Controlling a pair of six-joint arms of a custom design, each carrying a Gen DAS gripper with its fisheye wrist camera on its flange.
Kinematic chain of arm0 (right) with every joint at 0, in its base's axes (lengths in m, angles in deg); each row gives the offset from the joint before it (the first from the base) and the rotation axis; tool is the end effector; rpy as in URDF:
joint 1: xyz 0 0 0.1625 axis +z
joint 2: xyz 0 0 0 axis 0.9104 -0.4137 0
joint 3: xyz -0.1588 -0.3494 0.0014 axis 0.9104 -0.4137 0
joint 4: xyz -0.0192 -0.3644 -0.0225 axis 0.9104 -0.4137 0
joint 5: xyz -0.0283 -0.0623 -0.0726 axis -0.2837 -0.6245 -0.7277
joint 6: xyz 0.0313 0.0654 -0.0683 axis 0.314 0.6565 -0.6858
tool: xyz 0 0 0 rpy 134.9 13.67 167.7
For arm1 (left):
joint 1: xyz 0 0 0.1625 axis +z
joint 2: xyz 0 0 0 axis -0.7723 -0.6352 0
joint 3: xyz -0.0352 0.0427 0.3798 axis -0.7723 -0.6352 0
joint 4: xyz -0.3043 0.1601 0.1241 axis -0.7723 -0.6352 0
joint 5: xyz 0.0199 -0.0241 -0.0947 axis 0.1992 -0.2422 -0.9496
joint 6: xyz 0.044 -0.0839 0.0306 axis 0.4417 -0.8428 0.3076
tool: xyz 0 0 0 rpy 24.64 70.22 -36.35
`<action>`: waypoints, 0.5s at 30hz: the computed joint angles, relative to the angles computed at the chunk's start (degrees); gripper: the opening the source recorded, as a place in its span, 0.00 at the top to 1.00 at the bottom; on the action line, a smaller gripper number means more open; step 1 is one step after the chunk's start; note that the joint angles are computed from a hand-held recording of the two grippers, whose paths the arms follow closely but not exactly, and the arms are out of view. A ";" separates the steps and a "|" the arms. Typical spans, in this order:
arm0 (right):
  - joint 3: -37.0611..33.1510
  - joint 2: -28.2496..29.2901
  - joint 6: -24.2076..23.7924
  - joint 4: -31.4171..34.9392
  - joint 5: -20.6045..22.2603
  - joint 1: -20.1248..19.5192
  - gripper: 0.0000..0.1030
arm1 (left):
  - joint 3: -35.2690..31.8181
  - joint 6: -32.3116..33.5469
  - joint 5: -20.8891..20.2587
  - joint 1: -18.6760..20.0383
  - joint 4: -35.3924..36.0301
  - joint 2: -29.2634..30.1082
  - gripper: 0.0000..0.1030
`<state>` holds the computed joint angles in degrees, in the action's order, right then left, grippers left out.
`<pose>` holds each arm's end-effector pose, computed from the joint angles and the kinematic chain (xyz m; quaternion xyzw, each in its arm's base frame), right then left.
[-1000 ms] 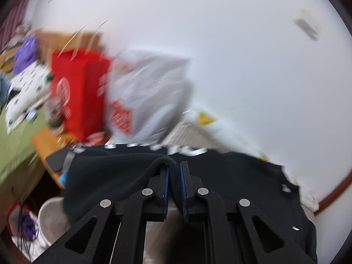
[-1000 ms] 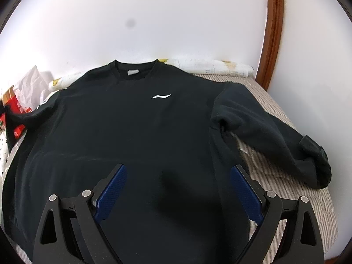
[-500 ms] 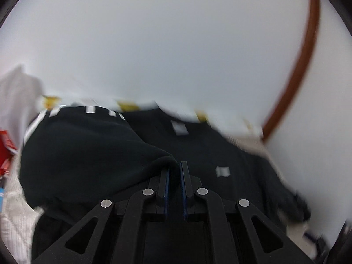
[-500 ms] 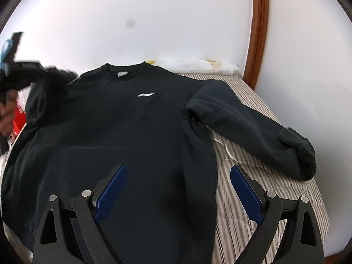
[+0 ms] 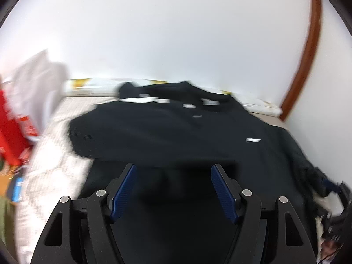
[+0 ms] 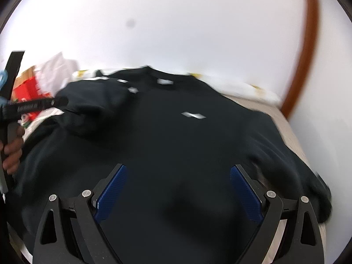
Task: Fold small clothes
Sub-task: 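Lift the held sleeve with the left tool and fold it across the body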
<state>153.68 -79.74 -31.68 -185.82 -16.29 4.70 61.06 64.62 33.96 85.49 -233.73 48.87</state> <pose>0.0098 -0.2886 0.2580 0.1469 -0.8250 0.3736 0.3978 -0.2489 -0.4225 -0.0106 0.2222 0.8890 -0.3317 0.2242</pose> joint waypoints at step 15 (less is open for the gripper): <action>-31.37 34.28 -2.24 9.80 -15.17 24.22 0.13 | 2.87 3.95 2.03 11.26 4.29 -2.72 0.42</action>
<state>122.31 -45.46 -33.92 -176.03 -31.46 28.92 63.93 68.56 35.99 96.74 -229.44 46.15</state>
